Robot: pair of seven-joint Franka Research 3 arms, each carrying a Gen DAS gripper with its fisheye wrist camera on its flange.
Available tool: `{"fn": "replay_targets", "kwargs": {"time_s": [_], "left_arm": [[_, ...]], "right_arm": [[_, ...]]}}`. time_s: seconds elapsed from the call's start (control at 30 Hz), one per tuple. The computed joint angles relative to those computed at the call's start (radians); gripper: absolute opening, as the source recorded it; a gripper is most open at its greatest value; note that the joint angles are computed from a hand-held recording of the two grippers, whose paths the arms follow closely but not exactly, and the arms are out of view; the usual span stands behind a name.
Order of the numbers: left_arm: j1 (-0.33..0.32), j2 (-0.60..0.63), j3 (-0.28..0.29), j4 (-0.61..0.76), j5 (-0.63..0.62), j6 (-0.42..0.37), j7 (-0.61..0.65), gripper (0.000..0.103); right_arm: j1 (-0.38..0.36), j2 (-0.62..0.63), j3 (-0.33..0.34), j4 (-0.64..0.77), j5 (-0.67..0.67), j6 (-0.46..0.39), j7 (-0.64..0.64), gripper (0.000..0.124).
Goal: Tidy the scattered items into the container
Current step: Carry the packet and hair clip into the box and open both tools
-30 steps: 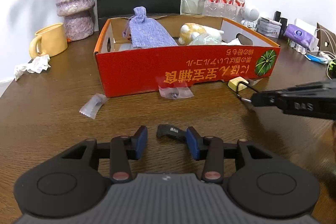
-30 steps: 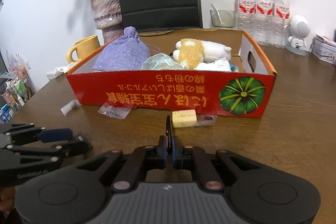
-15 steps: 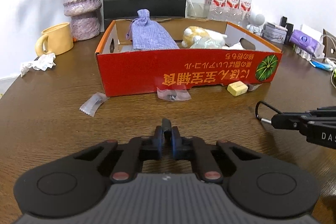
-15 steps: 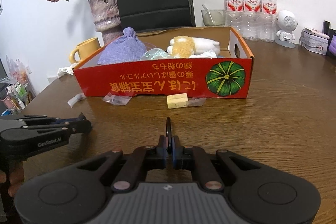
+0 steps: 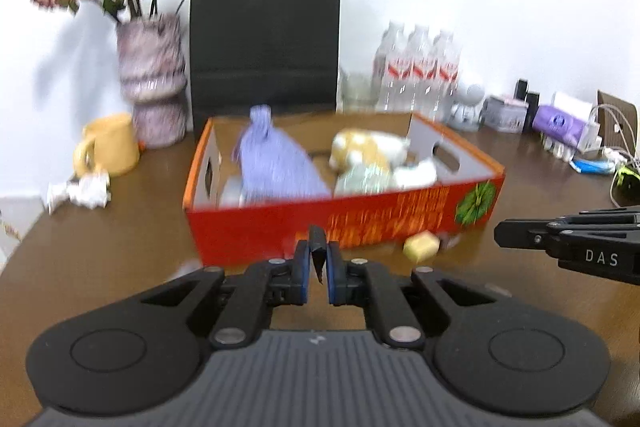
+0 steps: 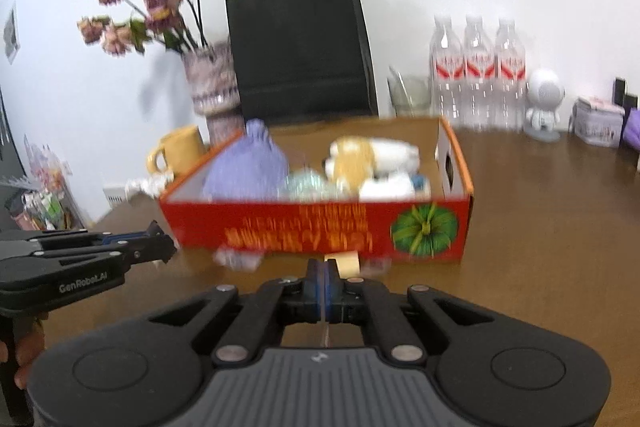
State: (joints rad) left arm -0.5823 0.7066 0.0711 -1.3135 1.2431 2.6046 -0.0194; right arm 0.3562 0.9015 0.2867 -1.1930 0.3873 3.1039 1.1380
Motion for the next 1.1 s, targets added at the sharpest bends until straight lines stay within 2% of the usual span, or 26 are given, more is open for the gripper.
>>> {"fn": "replay_targets", "kwargs": {"time_s": [0.17,0.27,0.3,0.37,0.47,0.53,0.57,0.6,0.77,0.97,1.1], "left_arm": [[0.010,0.035,0.001,0.077,-0.028,0.008,0.043,0.009],[0.009,0.037,0.006,0.071,-0.048,0.020,0.046,0.009],[0.011,0.034,0.005,0.058,-0.058,0.025,0.046,0.009],[0.013,0.021,0.003,0.020,-0.073,0.034,0.037,0.009],[0.014,-0.009,0.002,-0.050,-0.075,0.055,-0.001,0.009],[0.015,-0.027,0.000,-0.088,-0.068,0.069,-0.027,0.009],[0.015,-0.034,-0.002,-0.103,-0.064,0.070,-0.038,0.009],[0.014,-0.042,-0.003,-0.117,-0.058,0.072,-0.048,0.009],[0.008,-0.086,-0.010,-0.173,-0.004,0.059,-0.116,0.009],[0.021,-0.107,-0.036,-0.177,0.056,0.043,-0.141,0.009],[0.031,-0.083,-0.047,-0.111,0.062,0.039,-0.091,0.009]], "right_arm": [[-0.014,0.045,0.025,0.107,0.005,-0.050,-0.012,0.001],[-0.012,0.041,-0.006,0.119,0.015,-0.137,0.009,0.017],[-0.012,0.028,-0.020,0.098,0.013,-0.165,0.008,0.029],[0.004,-0.004,-0.063,0.026,-0.001,-0.183,0.009,0.038],[0.014,-0.030,-0.090,-0.047,-0.027,-0.232,0.000,0.039],[0.028,-0.044,-0.100,-0.098,-0.050,-0.175,-0.038,0.044],[0.057,-0.048,-0.138,-0.108,-0.075,-0.163,-0.026,0.041],[0.075,-0.051,-0.159,-0.113,-0.092,-0.155,-0.016,0.024],[0.097,-0.047,-0.186,-0.099,-0.125,-0.169,0.037,0.024],[0.073,-0.056,-0.150,-0.105,-0.119,-0.126,0.040,0.024],[0.051,-0.063,-0.115,-0.088,-0.106,-0.066,0.021,0.024]]}}
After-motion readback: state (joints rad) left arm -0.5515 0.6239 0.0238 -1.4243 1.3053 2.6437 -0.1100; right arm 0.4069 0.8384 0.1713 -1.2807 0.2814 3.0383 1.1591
